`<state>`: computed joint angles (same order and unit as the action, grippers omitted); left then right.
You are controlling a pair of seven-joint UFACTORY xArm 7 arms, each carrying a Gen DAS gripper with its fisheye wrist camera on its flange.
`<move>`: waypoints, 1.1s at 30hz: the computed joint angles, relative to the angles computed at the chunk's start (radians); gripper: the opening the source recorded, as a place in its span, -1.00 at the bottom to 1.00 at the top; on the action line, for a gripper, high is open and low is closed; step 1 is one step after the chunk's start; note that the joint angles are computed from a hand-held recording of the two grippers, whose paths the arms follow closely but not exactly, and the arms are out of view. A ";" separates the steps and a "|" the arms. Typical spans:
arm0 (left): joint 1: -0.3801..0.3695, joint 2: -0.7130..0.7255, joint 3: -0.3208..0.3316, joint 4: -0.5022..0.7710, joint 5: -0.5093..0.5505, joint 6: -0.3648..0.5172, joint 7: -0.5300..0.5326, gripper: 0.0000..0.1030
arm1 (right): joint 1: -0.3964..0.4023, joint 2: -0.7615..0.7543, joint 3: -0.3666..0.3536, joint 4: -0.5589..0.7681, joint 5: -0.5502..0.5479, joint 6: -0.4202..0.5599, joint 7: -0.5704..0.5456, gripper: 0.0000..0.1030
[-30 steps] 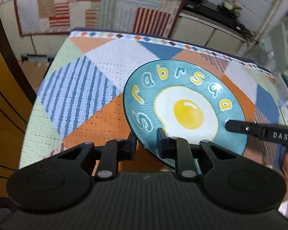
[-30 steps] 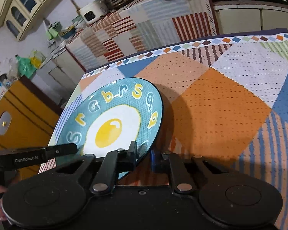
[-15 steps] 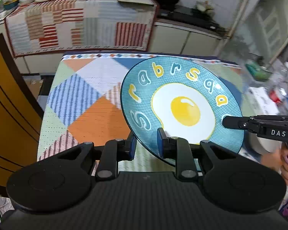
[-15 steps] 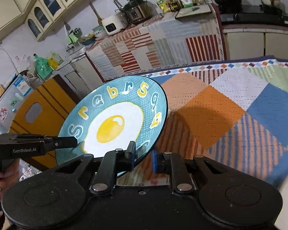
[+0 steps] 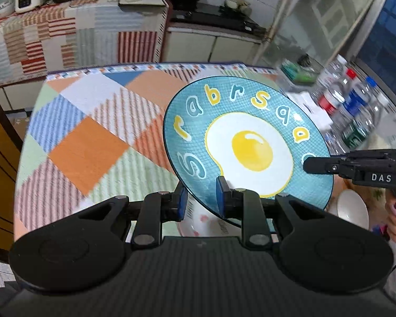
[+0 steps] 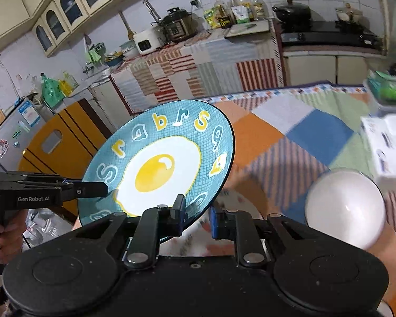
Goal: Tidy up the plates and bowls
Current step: 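Lift the blue egg plate with both tools and carry it over the bunny plate, then lower the blue egg plate onto the stack and open both tools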
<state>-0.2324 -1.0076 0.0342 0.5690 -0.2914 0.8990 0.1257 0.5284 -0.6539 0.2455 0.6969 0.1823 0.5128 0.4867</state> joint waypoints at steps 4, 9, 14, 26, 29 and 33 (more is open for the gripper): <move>-0.017 -0.035 -0.028 -0.035 0.000 0.029 -0.013 -0.60 | 0.019 -0.071 -0.007 -0.078 0.024 0.013 0.014 -0.56; -0.026 -0.046 -0.046 -0.063 0.011 0.070 -0.035 -0.60 | 0.042 -0.112 -0.003 -0.155 0.049 0.004 0.050 -0.56; -0.034 -0.024 -0.049 -0.068 0.013 0.091 -0.046 -0.59 | 0.063 -0.124 -0.011 -0.200 0.062 -0.003 0.069 -0.56; -0.028 0.040 -0.050 -0.050 0.006 0.151 -0.073 -0.55 | 0.048 -0.114 0.023 -0.192 0.001 0.057 0.084 -0.53; -0.026 0.058 -0.055 -0.046 0.009 0.160 -0.078 -0.51 | 0.040 -0.102 0.033 -0.184 -0.014 0.067 0.096 -0.53; -0.023 0.083 -0.058 -0.036 0.007 0.184 -0.091 -0.46 | 0.019 -0.085 0.063 -0.155 -0.059 0.102 0.108 -0.53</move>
<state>-0.2555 -0.9245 -0.0243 0.5332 -0.2844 1.0832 0.0346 0.5477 -0.7384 0.3081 0.5420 0.1234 0.6150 0.5947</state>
